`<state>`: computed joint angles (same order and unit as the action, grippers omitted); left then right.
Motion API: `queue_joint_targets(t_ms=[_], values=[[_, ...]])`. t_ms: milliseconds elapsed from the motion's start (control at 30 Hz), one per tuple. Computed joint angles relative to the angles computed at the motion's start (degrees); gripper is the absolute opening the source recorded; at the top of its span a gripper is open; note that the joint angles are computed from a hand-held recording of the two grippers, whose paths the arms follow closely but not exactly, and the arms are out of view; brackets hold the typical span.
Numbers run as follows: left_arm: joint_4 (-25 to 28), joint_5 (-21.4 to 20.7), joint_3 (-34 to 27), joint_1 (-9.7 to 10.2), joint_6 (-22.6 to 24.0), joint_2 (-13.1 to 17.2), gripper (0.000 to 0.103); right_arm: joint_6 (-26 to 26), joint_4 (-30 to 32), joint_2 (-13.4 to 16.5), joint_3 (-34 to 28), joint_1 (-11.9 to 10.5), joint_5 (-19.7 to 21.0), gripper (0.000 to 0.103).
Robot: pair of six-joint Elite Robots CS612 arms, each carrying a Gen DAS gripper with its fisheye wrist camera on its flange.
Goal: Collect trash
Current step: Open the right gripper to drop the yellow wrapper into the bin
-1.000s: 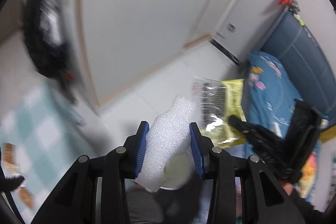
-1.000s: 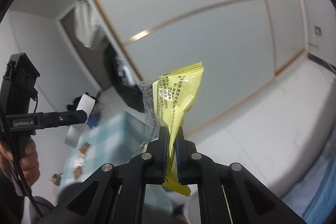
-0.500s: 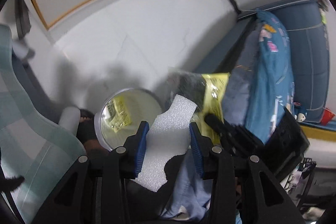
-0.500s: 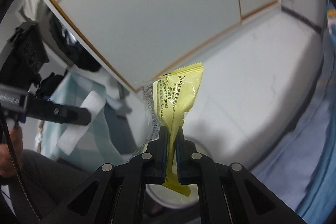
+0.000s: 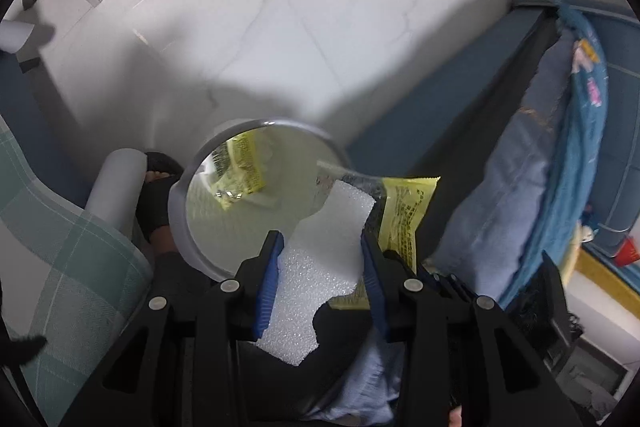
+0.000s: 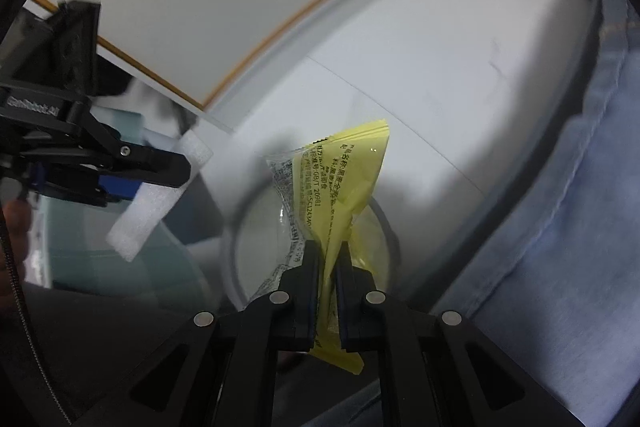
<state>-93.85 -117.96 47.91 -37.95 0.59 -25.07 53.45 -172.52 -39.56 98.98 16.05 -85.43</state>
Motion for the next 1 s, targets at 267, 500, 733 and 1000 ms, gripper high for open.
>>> queue_joint_targets(t_ms=[267,500,733,1000], values=[[0.2,1.4,-0.6,0.17,-1.7,0.9,0.034,-1.9,5.7,0.8,-2.0,0.4,0.9,0.010],[5.2,1.2,-2.0,-0.21,2.2,1.8,0.035,-3.1,8.0,0.4,-2.3,0.3,1.2,0.014],[6.9,2.8,-2.2,-0.25,2.8,2.2,0.037,-3.3,8.5,-0.5,-2.0,0.6,0.9,0.029],[5.5,3.1,-1.4,-0.14,2.4,1.9,0.060,-1.6,6.1,-1.9,-0.6,1.0,-0.7,0.039]])
